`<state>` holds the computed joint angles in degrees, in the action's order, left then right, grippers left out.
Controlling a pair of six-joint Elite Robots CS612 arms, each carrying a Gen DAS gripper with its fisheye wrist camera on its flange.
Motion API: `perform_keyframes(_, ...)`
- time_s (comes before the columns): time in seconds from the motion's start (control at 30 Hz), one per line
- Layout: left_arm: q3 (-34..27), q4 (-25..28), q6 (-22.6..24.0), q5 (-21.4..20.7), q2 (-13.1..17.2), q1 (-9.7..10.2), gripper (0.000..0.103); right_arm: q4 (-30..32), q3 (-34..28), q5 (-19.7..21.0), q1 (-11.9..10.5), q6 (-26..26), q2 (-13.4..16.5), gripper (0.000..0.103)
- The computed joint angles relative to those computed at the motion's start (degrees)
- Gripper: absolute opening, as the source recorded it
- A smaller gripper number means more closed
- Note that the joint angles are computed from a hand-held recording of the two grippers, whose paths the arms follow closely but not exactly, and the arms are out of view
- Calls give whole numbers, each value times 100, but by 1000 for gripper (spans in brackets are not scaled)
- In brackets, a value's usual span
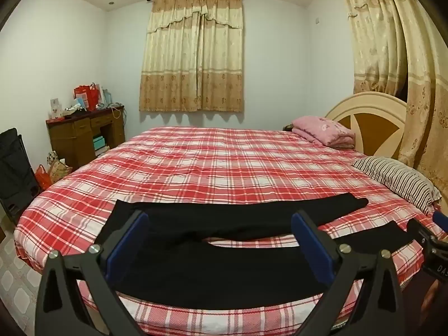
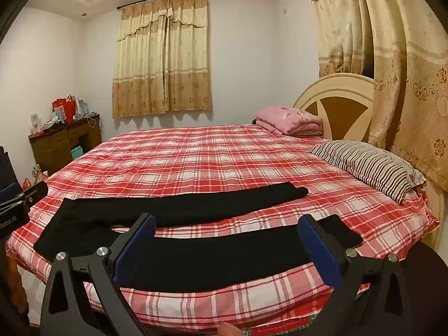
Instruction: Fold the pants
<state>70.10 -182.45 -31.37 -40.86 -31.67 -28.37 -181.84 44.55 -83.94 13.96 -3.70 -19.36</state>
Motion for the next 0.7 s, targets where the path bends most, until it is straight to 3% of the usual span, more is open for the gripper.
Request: perform_keyframes(0.7,45,-245,240,75,22,29,103,73,-61,-47,12,-21,59,102)
